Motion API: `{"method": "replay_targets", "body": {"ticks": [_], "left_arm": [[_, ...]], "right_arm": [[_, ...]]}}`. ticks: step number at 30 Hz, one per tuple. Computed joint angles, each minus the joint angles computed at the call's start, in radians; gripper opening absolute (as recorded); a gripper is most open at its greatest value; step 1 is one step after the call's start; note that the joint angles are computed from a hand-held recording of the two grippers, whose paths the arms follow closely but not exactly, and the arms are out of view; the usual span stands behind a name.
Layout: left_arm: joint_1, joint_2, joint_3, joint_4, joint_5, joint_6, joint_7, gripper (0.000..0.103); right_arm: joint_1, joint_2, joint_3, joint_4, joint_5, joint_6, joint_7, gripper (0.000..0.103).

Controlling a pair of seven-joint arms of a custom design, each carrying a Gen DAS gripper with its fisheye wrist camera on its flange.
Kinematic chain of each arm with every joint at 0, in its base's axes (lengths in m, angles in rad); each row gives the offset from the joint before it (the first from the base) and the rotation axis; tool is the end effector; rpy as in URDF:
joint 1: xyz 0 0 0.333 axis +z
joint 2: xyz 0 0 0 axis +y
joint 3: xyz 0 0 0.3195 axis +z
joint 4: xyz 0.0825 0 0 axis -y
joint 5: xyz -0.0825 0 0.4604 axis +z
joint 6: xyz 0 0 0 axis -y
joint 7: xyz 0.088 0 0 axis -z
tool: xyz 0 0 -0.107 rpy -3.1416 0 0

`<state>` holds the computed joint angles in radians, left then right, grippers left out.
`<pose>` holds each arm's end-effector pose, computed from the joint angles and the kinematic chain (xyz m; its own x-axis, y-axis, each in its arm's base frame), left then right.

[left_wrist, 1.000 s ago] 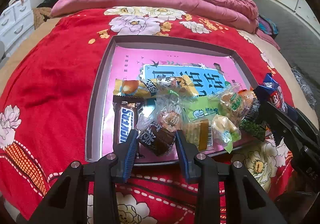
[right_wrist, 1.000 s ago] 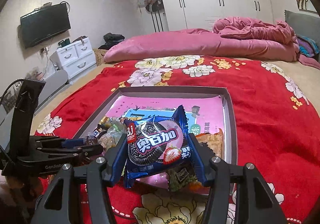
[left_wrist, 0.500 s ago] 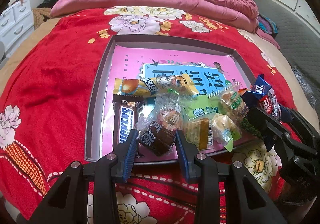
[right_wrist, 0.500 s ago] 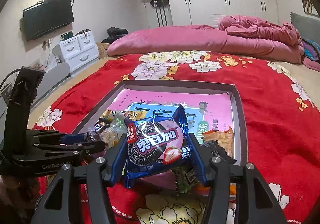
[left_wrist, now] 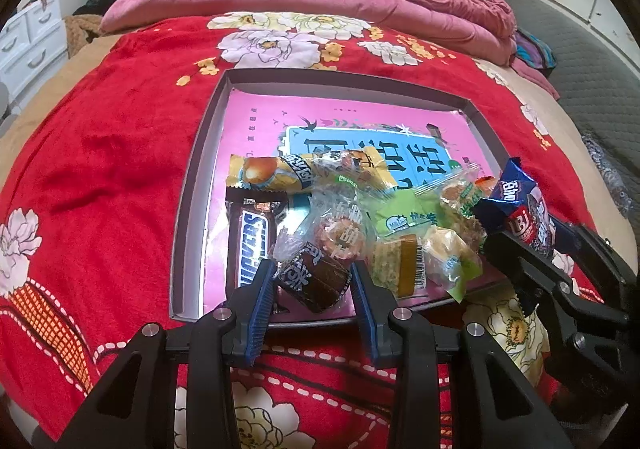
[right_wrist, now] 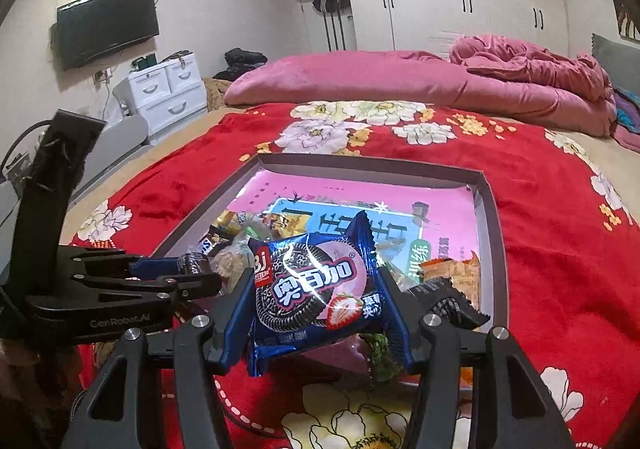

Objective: Organize snacks
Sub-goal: 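Lower both snacks into the tray and open both grippers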

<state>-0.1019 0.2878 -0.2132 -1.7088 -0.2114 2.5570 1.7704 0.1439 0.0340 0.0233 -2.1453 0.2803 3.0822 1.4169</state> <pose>0.7218 -0.2172 0.4610 -0.3758 -0.9154 0.1442 -0.8007 0.2424 -0.5478 0.6496 0.0867 0.4542 0.1012 -0.9888 -0.1096 -0.6267 0.0222 -0.7790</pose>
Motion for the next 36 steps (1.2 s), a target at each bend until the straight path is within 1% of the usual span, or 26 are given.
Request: {"method": "replay_targets", "body": {"ticks": [4, 6, 9, 11, 17, 23, 25, 27, 31, 36], "left_arm": [[0.001, -0.001, 0.001, -0.002, 0.003, 0.001, -0.001, 0.039], [0.002, -0.002, 0.001, -0.003, 0.002, 0.001, -0.001, 0.039], [0.002, -0.002, 0.001, -0.004, 0.002, 0.002, -0.001, 0.039], [0.002, -0.002, 0.001, -0.003, 0.002, 0.001, -0.001, 0.039], [0.002, -0.003, 0.001, -0.006, 0.005, 0.001, 0.001, 0.039], [0.002, -0.003, 0.001, -0.005, 0.005, 0.001, 0.0, 0.039], [0.002, -0.003, 0.001, -0.006, 0.004, 0.002, 0.0, 0.039], [0.002, -0.003, 0.0, -0.006, 0.002, 0.003, 0.001, 0.039], [0.003, -0.002, 0.0, -0.005, -0.001, 0.002, 0.002, 0.039], [0.003, -0.001, -0.001, -0.003, -0.005, 0.0, 0.0, 0.039]], "right_arm": [[-0.001, 0.0, -0.001, -0.001, -0.004, -0.002, 0.007, 0.058], [-0.003, 0.0, 0.002, 0.0, 0.014, -0.006, -0.009, 0.058], [-0.005, 0.0, 0.011, 0.003, 0.077, -0.011, -0.063, 0.058], [-0.002, 0.0, 0.008, 0.002, 0.071, -0.011, -0.062, 0.058], [0.002, 0.006, -0.007, 0.001, -0.014, -0.018, 0.02, 0.058], [-0.002, 0.013, -0.011, 0.005, -0.065, -0.028, 0.069, 0.058], [0.003, 0.015, -0.02, 0.004, -0.126, -0.026, 0.117, 0.058], [0.012, 0.016, -0.04, 0.003, -0.241, -0.026, 0.212, 0.058], [0.011, 0.02, -0.051, 0.003, -0.349, -0.026, 0.303, 0.06], [0.003, 0.021, -0.045, 0.004, -0.379, -0.026, 0.329, 0.06]]}}
